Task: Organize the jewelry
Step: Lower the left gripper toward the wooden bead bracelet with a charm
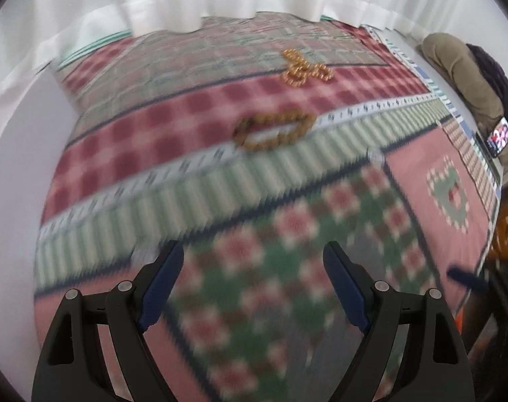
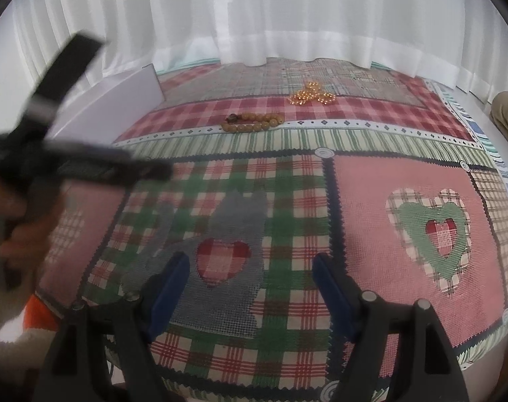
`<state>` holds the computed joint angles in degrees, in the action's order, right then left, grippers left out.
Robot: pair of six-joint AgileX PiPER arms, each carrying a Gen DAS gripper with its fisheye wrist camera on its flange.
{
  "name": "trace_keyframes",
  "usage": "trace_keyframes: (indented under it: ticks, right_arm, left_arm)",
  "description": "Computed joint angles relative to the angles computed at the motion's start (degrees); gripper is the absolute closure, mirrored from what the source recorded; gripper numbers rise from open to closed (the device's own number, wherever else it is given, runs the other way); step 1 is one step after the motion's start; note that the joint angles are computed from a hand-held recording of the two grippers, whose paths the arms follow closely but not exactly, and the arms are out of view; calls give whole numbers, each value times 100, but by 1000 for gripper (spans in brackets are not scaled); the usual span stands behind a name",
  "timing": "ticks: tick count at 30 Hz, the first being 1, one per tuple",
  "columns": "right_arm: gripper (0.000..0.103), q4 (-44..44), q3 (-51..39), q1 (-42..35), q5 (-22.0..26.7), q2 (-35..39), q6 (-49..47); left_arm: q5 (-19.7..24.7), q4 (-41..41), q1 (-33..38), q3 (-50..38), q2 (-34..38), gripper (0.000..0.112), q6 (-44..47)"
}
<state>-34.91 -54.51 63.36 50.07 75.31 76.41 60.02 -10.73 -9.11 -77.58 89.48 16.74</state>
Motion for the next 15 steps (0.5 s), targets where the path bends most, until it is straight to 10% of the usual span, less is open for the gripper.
trace_keyframes:
  ticks: [12, 15]
  right_arm:
    - [25, 138, 291, -228, -203, -208, 7]
    - [25, 178, 353, -287, -292, -221, -8]
  left_arm:
    - [-676, 562, -716, -1691, 1959, 26, -483]
    - [-965, 382, -700, -1469, 1843, 49, -135]
